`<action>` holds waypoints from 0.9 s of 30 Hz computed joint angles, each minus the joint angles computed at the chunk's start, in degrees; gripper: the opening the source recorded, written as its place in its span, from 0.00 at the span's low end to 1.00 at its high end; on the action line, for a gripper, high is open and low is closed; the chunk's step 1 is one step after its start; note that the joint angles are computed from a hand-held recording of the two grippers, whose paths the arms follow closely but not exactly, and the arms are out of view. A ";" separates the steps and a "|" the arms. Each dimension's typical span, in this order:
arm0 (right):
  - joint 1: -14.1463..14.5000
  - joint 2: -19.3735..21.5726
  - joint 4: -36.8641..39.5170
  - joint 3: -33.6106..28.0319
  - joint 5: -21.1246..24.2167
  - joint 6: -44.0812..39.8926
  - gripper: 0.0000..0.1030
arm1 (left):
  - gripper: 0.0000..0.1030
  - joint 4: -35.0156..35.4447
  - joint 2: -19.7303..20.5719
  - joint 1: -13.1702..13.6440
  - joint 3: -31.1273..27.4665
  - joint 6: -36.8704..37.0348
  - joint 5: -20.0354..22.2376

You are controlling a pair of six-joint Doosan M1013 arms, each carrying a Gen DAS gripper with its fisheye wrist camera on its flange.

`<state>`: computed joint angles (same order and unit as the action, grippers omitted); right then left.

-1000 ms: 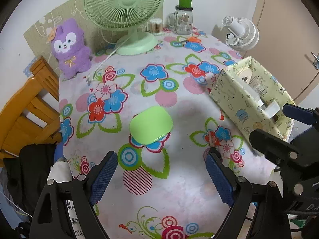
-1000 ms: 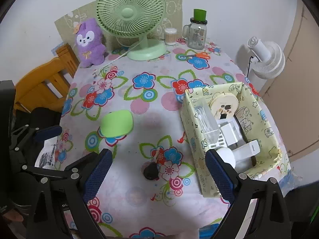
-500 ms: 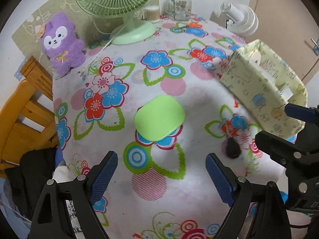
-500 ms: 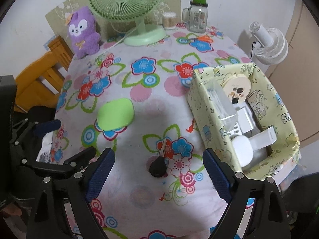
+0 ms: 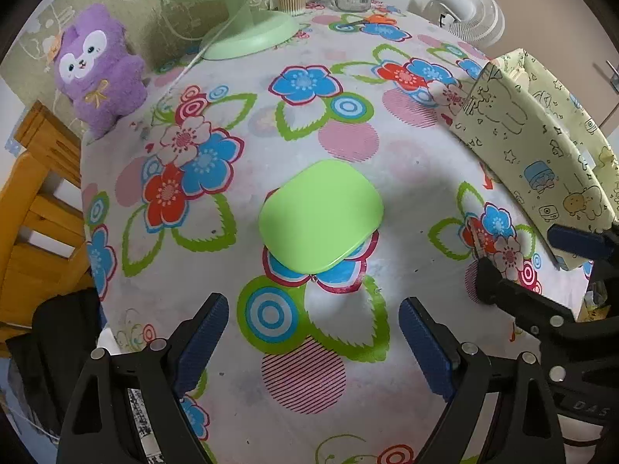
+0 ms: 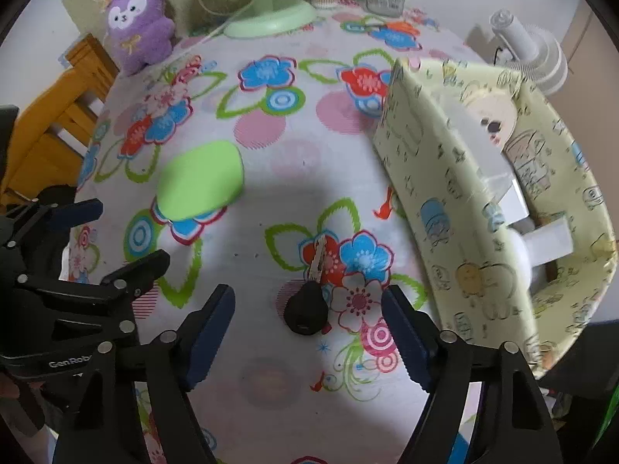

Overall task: Organize rigid objects
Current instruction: 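Grasp the black key with the right gripper while the left grasps the green pad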

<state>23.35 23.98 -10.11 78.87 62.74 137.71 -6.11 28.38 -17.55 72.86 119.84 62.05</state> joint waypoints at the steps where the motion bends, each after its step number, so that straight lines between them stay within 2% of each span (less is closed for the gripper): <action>1: -0.05 0.20 0.23 0.01 0.21 0.02 0.76 | 0.88 -0.01 0.16 0.01 -0.04 0.04 0.08; 14: -0.42 1.92 2.94 0.49 1.10 -0.60 0.62 | 0.88 1.09 1.62 -0.40 -0.23 -1.00 0.58; 20: -0.36 2.02 2.38 0.86 0.71 -0.41 0.51 | 0.88 0.88 1.92 -0.64 -0.44 -1.82 0.91; 22: -0.07 2.51 0.70 0.12 2.24 0.00 0.36 | 0.88 0.73 2.08 -0.75 -0.55 -2.05 1.11; 23: -0.03 2.68 0.38 -0.16 2.64 -0.19 0.34 | 0.88 0.73 2.16 -0.83 -0.66 -2.15 1.18; 27: -0.38 3.19 1.43 -1.04 3.37 -1.21 0.33 | 0.88 0.39 2.62 -1.04 -1.43 -2.69 1.69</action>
